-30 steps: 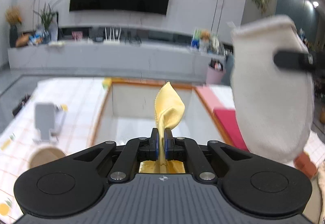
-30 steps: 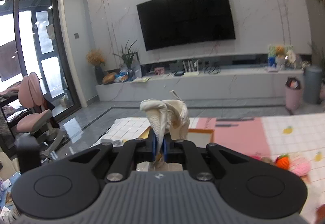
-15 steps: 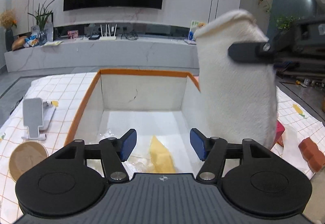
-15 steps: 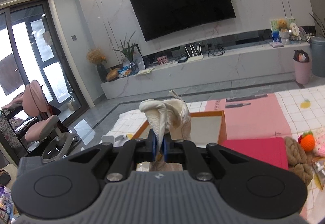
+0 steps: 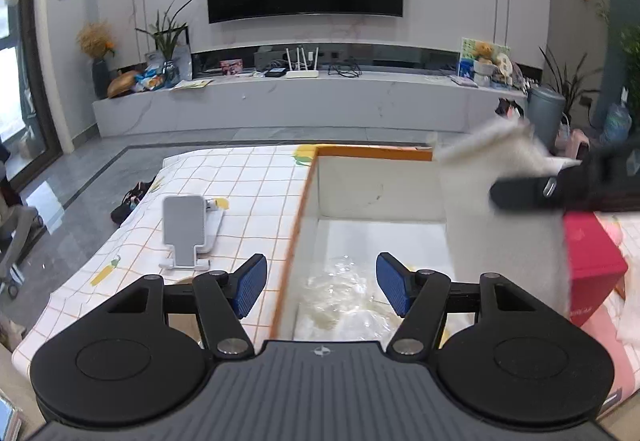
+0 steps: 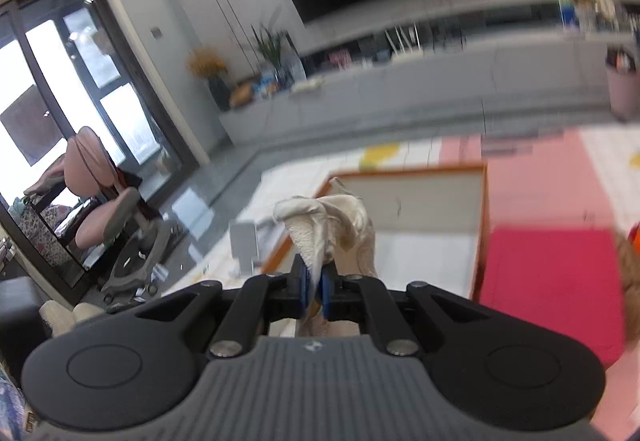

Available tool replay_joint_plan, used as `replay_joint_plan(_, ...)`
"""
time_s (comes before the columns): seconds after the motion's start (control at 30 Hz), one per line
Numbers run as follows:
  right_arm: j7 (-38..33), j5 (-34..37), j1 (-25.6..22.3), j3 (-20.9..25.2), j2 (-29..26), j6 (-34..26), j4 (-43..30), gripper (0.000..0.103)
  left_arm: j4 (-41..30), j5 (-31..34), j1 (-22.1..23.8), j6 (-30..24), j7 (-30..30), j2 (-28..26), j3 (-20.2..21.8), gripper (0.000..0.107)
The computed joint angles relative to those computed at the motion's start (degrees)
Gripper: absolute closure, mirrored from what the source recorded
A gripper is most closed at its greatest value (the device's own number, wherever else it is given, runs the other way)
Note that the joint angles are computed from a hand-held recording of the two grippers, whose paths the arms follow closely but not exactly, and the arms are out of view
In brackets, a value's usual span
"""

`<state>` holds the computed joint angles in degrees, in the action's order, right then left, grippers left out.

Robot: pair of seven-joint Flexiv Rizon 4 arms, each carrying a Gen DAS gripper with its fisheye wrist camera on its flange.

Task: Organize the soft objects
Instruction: 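Open the left gripper to drop the cloth while the right drops the mitt into the box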

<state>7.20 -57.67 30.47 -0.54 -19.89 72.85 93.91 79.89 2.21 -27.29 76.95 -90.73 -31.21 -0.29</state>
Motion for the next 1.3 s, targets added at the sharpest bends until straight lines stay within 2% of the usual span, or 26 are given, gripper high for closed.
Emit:
replay_joint_plan(0.13, 3.7, 1.1, -0.1, -1.6, -2.5, 6.5, -0.7, 0.099, 1.7, -3.5, 3.3, 2.9, 2.6, 0.4, -4.0, 0.033)
replay_joint_plan(0.2, 3.4, 2.1, 0.0, -2.3, -3.8, 9.4, -1.0, 0.099, 1.8, -5.3, 4.1, 3.1, 3.7, 0.3, -5.0, 0.033)
replay_joint_plan(0.27, 0.3, 7.1, -0.7, -0.8, -5.0, 9.5, -1.6, 0.099, 2.3, -6.5, 4.3, 2.9, 3.8, 0.5, -5.1, 0.033)
replay_joint_plan(0.33, -5.7, 14.2, -2.9, 3.2, -6.4, 8.2, -2.4, 0.099, 1.9, -7.4, 4.3, 2.5, 3.8, 0.1, -4.9, 0.033)
replay_joint_plan(0.4, -13.9, 20.4, -5.0, 8.2, -7.3, 1.7, -4.4, 0.099, 1.5, -7.9, 4.1, 1.9, 3.3, -0.1, -4.4, 0.033)
replay_joint_plan(0.53, -21.1, 23.0, -2.6, 7.2, -6.7, -8.0, -6.0, 0.098, 1.2, -8.2, 3.9, 1.6, 2.7, -0.2, -3.9, 0.033)
replay_joint_plan(0.63, -27.3, 23.4, 0.1, 5.8, -6.6, -18.3, -9.2, 0.098, 1.2, -8.4, 4.1, 1.5, 2.9, -0.2, -4.2, 0.033)
replay_joint_plan(0.73, -34.7, 22.1, 1.8, 5.0, -7.3, -26.2, -12.1, 0.086, 1.2, -8.1, 4.0, 1.6, 3.2, -0.2, -4.2, 0.033)
replay_joint_plan(0.8, -37.6, 21.2, 2.7, 4.5, -7.3, -29.3, -12.8, 0.038, 1.3, -8.0, 3.9, 1.8, 3.4, -0.2, -4.1, 0.033)
replay_joint_plan(0.83, -37.0, 20.4, 3.2, 4.0, -6.9, -29.4, -12.4, 0.035, 1.4, -8.0, 4.0, 2.2, 3.5, -0.2, -4.3, 0.033)
replay_joint_plan(0.93, -35.3, 18.0, 3.1, 3.4, -5.0, -26.3, -10.1, 0.036, 2.1, -8.9, 4.8, 3.2, 4.6, 0.1, -5.6, 0.033)
replay_joint_plan(1.07, -34.2, 14.9, 3.4, 3.1, -3.8, -25.7, -9.3, 0.037, 2.8, -9.7, 5.1, 4.1, 5.3, 0.3, -5.9, 0.033)
replay_joint_plan(1.13, -36.5, 16.6, 2.7, 4.2, -4.5, -25.3, -10.5, 0.052, 2.7, -9.8, 4.8, 3.9, 5.3, 0.3, -5.5, 0.033)
replay_joint_plan(1.17, -38.0, 17.8, 2.6, 4.7, -5.1, -25.9, -11.3, 0.081, 2.5, -9.7, 4.5, 3.6, 5.1, 0.3, -5.1, 0.033)
replay_joint_plan(1.2, -39.1, 18.4, 3.0, 4.7, -6.0, -27.5, -12.6, 0.103, 2.4, -9.5, 4.2, 3.4, 4.6, 0.3, -4.5, 0.033)
replay_joint_plan(1.3, -42.1, 19.9, 4.2, 4.2, -9.6, -33.0, -16.9, 0.103, 2.1, -9.3, 4.1, 2.8, 4.6, 0.2, -4.5, 0.033)
